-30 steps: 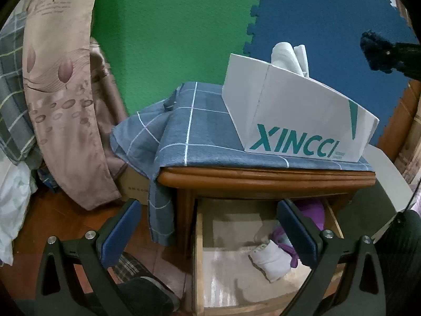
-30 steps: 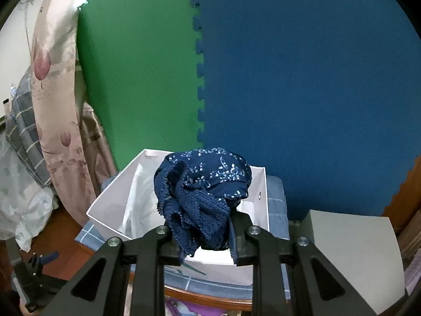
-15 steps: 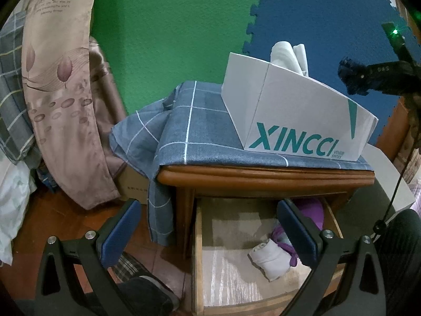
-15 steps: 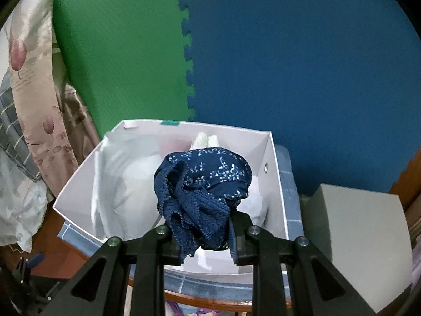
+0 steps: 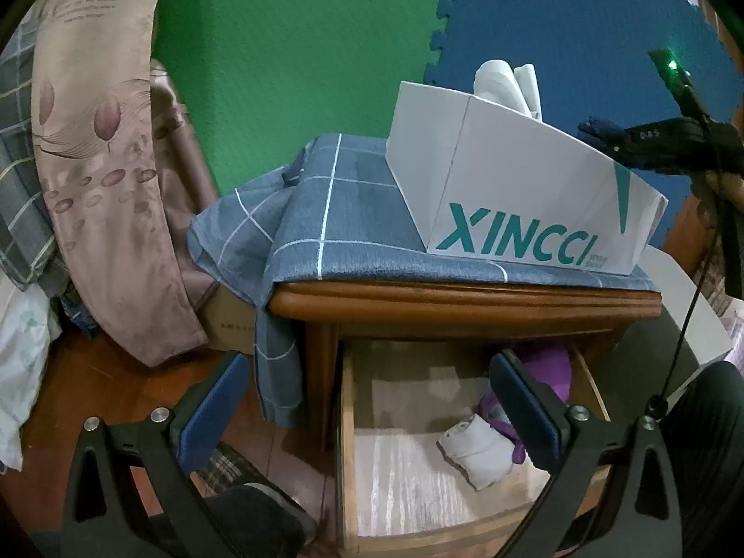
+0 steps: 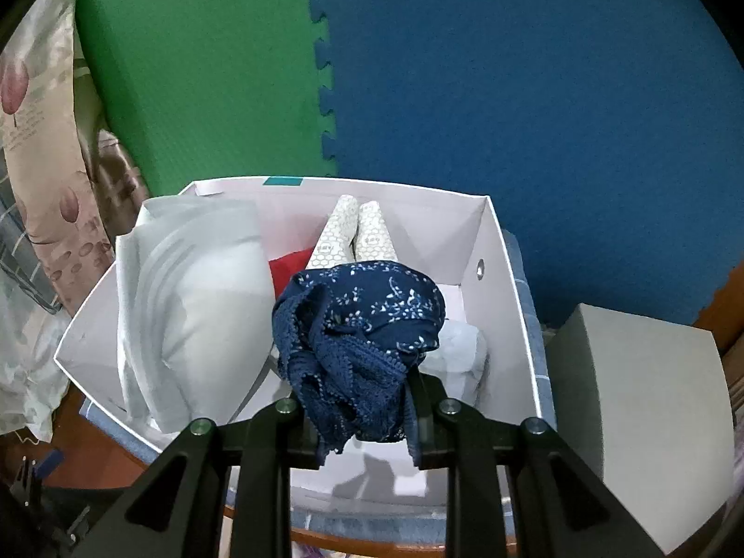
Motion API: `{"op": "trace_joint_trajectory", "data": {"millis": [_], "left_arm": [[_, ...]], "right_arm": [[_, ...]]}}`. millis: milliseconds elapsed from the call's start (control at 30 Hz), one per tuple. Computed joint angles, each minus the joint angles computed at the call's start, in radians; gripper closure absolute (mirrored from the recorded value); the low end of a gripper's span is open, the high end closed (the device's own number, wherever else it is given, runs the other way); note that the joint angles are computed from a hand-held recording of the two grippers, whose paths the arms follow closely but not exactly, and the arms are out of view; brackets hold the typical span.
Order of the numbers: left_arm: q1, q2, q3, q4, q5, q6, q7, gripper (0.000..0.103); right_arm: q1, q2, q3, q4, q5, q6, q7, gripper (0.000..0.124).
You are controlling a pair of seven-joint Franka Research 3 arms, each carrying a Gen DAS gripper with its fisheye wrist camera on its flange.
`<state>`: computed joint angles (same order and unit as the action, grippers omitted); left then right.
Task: Take underwear out of drawer
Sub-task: 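Open the right gripper to drop the navy underwear in the box, then lower the left tool into the drawer and grasp the grey sock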
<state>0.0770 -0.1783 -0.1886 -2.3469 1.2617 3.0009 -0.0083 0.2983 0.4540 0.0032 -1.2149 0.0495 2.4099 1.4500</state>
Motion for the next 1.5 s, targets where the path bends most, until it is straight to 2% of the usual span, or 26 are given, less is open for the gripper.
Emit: {"op": "trace_joint_trajectory", "data": {"millis": [200,233,267,300,333,433,500,533,567,667,767,900,933,1000,1100,1133,1200,1333,1400,1500], "left_arm": [[-0.005,0.006,0.002,-0.002,-0.022,-0.001,0.023,0.001],[-0.006,0.008,0.003,-0.002,-0.028,-0.002,0.03,0.001],[-0.007,0.01,0.003,-0.001,-0.033,-0.004,0.038,0.001],[-0.008,0.011,0.003,-0.001,-0.038,-0.006,0.045,0.001],[-0.01,0.013,0.003,0.0,-0.044,-0.008,0.052,0.001],[-0.014,0.016,0.002,0.0,-0.055,-0.016,0.069,0.001],[-0.018,0.021,0.003,0.001,-0.072,-0.023,0.089,0.001],[-0.02,0.023,0.003,0.001,-0.078,-0.026,0.096,0.001],[-0.022,0.024,0.003,0.001,-0.083,-0.028,0.102,0.001],[-0.034,0.035,0.009,0.001,-0.122,-0.017,0.154,0.001],[-0.074,0.065,0.023,0.0,-0.279,0.01,0.324,0.001],[-0.207,0.136,0.047,0.013,-0.802,0.019,0.811,0.001],[-0.22,0.152,0.037,0.027,-0.873,0.012,0.879,0.001],[-0.249,0.214,0.002,0.095,-1.01,-0.034,1.024,0.001],[-0.268,0.321,-0.049,0.227,-1.084,-0.108,1.116,0.001],[-0.275,0.35,-0.056,0.262,-1.09,-0.129,1.128,0.001],[-0.317,0.448,-0.05,0.4,-1.048,-0.235,1.104,0.001],[-0.355,0.623,-0.067,0.652,-1.052,-0.436,1.174,0.006],[-0.389,0.71,-0.059,0.782,-1.03,-0.539,1.204,0.013],[-0.42,0.809,-0.055,0.929,-1.028,-0.648,1.247,0.015]], "right_arm": [[0.001,0.025,0.003,0.029,0.007,-0.027,0.0,0.095],[-0.005,0.035,0.009,0.04,0.021,-0.045,-0.007,0.087],[-0.013,0.042,0.018,0.047,0.039,-0.057,-0.019,0.07],[-0.017,0.035,0.022,0.029,0.05,-0.04,-0.029,0.063],[-0.018,0.012,0.023,-0.016,0.056,0.009,-0.042,0.059],[-0.033,-0.071,0.036,-0.156,0.103,0.17,-0.076,0.059],[-0.063,-0.134,0.065,-0.24,0.179,0.258,-0.137,0.058],[-0.09,-0.179,0.09,-0.297,0.249,0.309,-0.2,0.053],[-0.105,-0.215,0.1,-0.339,0.295,0.337,-0.247,0.048],[-0.131,-0.305,0.098,-0.448,0.404,0.384,-0.361,0.045],[-0.151,-0.395,0.074,-0.572,0.526,0.383,-0.471,0.044],[-0.146,-0.478,0.028,-0.744,0.604,0.412,-0.568,0.044],[-0.146,-0.488,0.017,-0.776,0.625,0.41,-0.591,0.044],[-0.146,-0.5,-0.001,-0.824,0.657,0.411,-0.625,0.044],[-0.152,-0.496,-0.02,-0.851,0.693,0.389,-0.626,0.044],[-0.154,-0.497,-0.025,-0.846,0.726,0.378,-0.64,0.044],[-0.148,-0.505,-0.031,-0.842,0.857,0.386,-0.738,0.044],[-0.159,-0.506,-0.038,-0.844,0.909,0.356,-0.759,0.044],[-0.162,-0.508,-0.04,-0.843,0.942,0.35,-0.779,0.044],[-0.168,-0.518,-0.048,-0.847,1.005,0.33,-0.818,0.044]]}}
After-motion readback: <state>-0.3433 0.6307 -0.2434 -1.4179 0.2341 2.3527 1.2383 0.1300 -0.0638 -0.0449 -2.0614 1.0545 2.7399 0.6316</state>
